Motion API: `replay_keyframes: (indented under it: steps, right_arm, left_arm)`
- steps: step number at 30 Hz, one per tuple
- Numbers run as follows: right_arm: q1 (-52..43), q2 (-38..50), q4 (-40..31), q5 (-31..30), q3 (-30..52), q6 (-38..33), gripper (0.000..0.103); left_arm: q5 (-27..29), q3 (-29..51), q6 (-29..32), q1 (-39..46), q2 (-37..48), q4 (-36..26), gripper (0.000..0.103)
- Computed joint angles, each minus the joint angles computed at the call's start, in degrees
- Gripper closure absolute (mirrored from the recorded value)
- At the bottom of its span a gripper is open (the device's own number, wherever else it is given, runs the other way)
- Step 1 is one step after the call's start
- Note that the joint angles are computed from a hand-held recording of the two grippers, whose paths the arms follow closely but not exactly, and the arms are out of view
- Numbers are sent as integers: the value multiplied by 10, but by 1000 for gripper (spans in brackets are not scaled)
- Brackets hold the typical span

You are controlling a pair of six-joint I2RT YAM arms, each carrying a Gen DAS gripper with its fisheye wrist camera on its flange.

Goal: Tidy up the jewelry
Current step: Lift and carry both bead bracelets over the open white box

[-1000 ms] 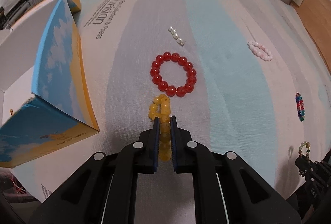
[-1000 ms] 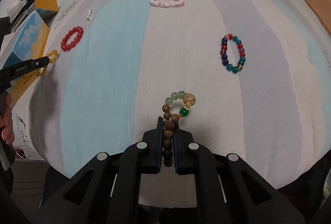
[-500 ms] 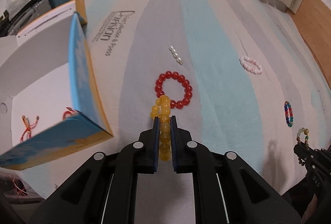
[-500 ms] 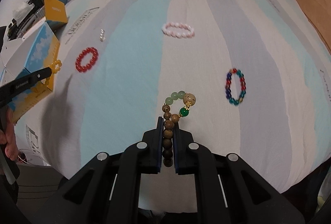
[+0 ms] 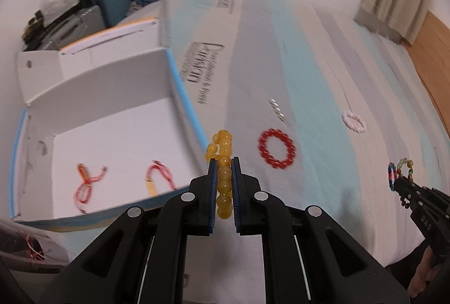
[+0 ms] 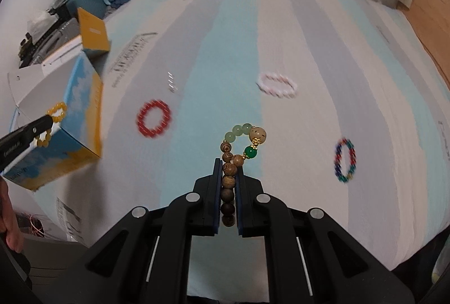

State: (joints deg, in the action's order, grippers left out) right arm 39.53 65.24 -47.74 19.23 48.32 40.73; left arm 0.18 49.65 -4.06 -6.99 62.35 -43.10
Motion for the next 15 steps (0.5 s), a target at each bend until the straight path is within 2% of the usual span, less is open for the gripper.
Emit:
replay_keyframes:
  steps: [8, 15]
  right_arm:
    - [86, 141, -17, 39, 176, 11, 96]
    - [158, 295, -43, 60, 373, 2, 96]
  left_arm:
    - [71, 57, 103, 176, -17, -59, 94]
    - [137, 109, 203, 341, 6, -95, 94]
